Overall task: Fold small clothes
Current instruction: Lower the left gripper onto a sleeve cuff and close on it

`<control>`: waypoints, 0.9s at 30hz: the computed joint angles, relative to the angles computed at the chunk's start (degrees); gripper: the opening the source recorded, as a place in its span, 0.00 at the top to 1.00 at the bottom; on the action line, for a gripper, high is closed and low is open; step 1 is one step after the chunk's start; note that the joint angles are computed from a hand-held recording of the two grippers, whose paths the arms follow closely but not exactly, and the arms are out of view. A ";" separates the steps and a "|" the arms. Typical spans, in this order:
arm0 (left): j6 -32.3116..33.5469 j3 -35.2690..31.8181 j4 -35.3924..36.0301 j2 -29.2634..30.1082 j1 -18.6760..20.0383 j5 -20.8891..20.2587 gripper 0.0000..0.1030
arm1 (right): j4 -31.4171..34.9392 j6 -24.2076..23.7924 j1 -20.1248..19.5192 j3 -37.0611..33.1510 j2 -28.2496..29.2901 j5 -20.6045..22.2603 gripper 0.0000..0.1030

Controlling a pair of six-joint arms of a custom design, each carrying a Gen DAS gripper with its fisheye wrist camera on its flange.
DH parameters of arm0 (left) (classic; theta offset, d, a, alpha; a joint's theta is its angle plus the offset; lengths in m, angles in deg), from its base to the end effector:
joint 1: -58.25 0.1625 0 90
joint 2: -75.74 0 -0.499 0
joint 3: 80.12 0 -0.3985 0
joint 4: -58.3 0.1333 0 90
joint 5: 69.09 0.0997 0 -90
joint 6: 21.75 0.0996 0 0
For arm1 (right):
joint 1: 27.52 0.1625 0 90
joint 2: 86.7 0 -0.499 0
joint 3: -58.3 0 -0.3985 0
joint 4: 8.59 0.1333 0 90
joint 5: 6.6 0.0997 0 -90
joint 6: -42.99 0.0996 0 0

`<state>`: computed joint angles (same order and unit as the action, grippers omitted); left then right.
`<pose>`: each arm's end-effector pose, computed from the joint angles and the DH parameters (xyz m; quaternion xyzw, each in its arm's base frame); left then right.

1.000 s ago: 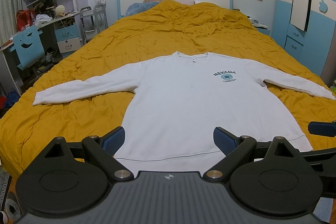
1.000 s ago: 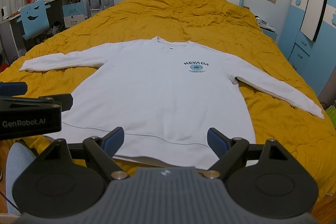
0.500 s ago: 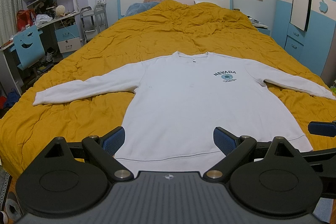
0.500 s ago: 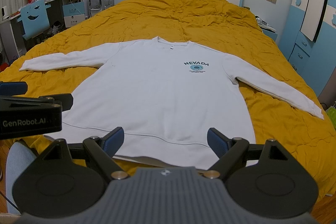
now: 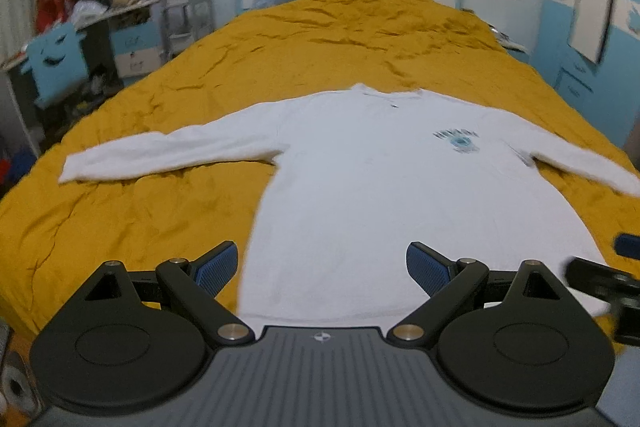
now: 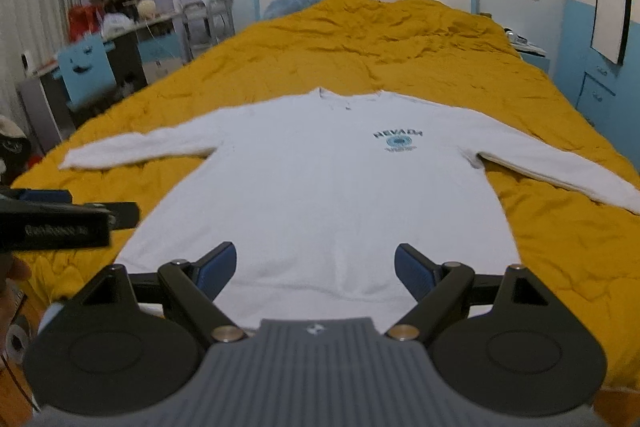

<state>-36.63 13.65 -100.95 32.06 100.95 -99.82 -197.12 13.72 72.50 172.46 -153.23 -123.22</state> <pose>-0.3861 -0.6542 0.1861 0.1602 0.8460 -0.3757 0.3428 0.1916 -0.5747 0.3470 0.2022 -0.8608 0.3775 0.2749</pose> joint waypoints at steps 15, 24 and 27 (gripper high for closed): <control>-0.15 -9.34 -18.80 -1.82 17.55 -0.24 0.00 | 5.43 -2.76 -5.73 -18.50 11.45 4.44 0.20; -14.17 -16.71 -15.30 -1.84 26.84 -2.43 0.20 | 14.80 -0.58 -4.78 -33.01 21.18 5.15 0.20; -13.98 -19.29 -19.63 -0.44 28.57 -3.63 0.22 | 17.42 -1.03 -4.53 -37.69 24.52 5.09 0.21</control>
<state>-50.61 -5.64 -120.59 31.61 129.52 -103.45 -179.70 12.69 67.97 134.77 -128.71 -118.13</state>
